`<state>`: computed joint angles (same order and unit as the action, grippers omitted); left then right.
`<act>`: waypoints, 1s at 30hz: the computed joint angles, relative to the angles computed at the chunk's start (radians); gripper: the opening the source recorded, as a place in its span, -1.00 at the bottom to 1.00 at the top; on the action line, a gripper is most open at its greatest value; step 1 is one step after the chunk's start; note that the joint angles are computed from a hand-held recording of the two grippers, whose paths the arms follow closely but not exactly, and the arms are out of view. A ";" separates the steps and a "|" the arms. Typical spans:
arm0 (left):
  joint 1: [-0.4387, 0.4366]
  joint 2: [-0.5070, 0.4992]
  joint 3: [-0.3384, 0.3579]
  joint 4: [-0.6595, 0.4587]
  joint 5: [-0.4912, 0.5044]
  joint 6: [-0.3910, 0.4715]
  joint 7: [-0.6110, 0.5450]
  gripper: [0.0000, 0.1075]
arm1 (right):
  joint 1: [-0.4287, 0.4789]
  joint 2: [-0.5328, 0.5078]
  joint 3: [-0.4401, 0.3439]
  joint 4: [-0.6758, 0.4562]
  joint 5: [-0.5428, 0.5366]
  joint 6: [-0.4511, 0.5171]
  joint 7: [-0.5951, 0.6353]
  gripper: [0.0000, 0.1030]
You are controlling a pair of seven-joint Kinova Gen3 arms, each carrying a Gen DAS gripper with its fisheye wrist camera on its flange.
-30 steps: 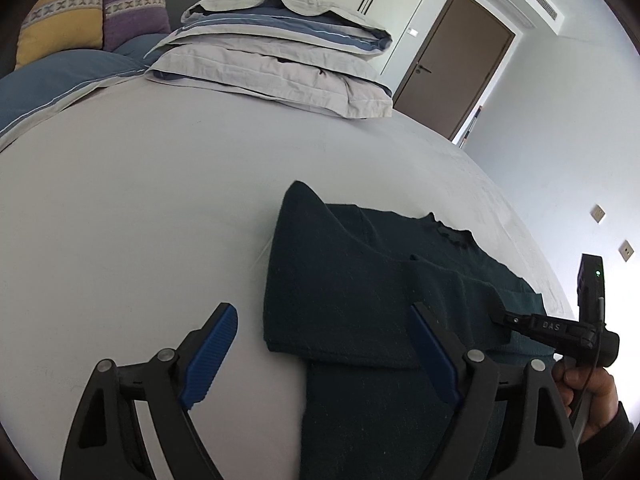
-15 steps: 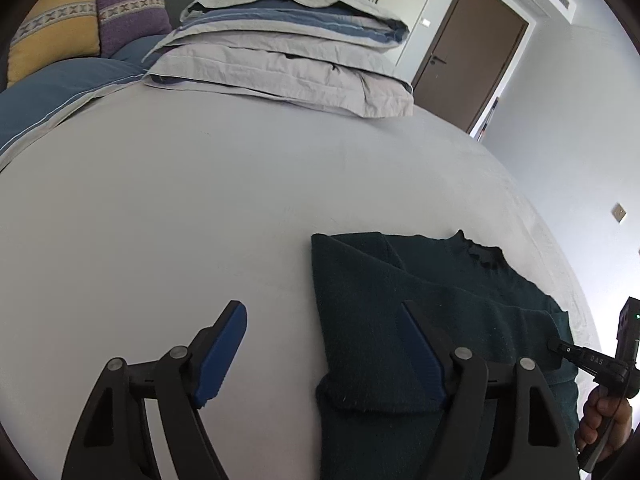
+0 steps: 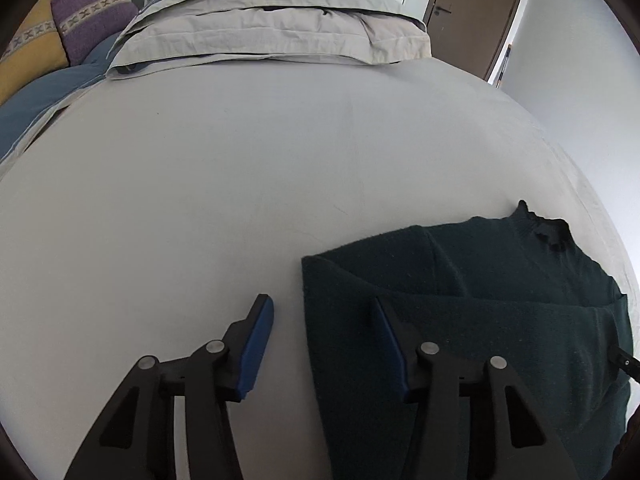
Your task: Fold small clothes
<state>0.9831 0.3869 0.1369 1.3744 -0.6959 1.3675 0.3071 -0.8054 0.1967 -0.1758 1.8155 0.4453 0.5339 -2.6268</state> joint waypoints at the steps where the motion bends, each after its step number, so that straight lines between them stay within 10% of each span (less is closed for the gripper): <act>1: -0.001 0.005 0.001 -0.009 0.000 0.009 -0.011 0.02 | -0.006 0.002 0.006 0.004 0.013 -0.002 -0.015 -0.89; 10: -0.032 0.026 0.050 -0.008 -0.032 0.031 -0.025 0.02 | -0.065 0.005 0.034 0.043 0.159 -0.022 -0.233 -0.90; 20: 0.179 0.152 -0.023 -0.285 -0.066 0.316 -0.158 -0.08 | -0.019 0.004 0.008 0.021 0.076 -0.023 -0.114 -0.86; 30: 0.139 0.078 -0.028 -0.095 0.010 0.134 -0.044 0.30 | 0.005 0.009 0.020 0.053 0.055 -0.083 -0.123 -0.87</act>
<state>1.1219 0.4652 0.1093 1.2796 -0.6856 1.5019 0.2633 -0.8002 0.2055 -0.1561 1.8686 0.5008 0.4511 -2.7495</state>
